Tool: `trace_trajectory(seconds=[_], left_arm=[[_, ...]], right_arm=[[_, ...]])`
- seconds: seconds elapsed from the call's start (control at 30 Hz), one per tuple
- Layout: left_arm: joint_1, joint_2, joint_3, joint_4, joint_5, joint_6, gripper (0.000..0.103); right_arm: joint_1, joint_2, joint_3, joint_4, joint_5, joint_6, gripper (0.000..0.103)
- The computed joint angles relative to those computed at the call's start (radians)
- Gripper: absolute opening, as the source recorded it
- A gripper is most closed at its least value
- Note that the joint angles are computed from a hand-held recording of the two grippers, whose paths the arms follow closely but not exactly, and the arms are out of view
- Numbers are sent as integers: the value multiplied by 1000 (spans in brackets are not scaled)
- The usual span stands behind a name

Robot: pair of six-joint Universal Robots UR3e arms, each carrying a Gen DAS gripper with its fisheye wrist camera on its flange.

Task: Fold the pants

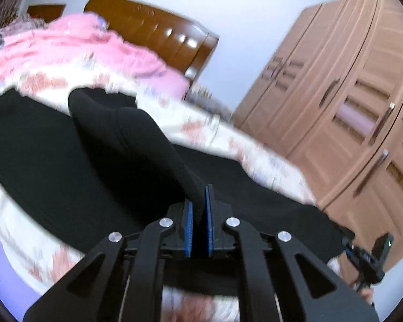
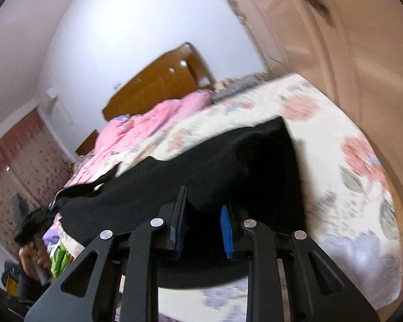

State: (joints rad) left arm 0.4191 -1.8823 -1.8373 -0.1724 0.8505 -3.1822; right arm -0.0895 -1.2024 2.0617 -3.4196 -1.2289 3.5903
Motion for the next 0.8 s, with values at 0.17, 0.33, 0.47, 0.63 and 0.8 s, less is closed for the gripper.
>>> trace_trajectory(seconds=[0.17,0.33,0.47,0.63,0.8], left_arm=[[-40,-116,-33,-15,83,13,8],[9,-18,-92,-4,30,28,8],[-7,-27,-51,-60,64,49,8],[-4,-86,-51,-45,53,18,8],[19,-8,-87,-23,33,12,8]], right_arm=[[-40,53,97,-114,63,31,21],[-8,-24,83,-58,34,0,21],[-17,15,101,-59,34,8,20],[-12,-26,110,-44,35,23,20],[-61,-56,166,-95,138,82,20]])
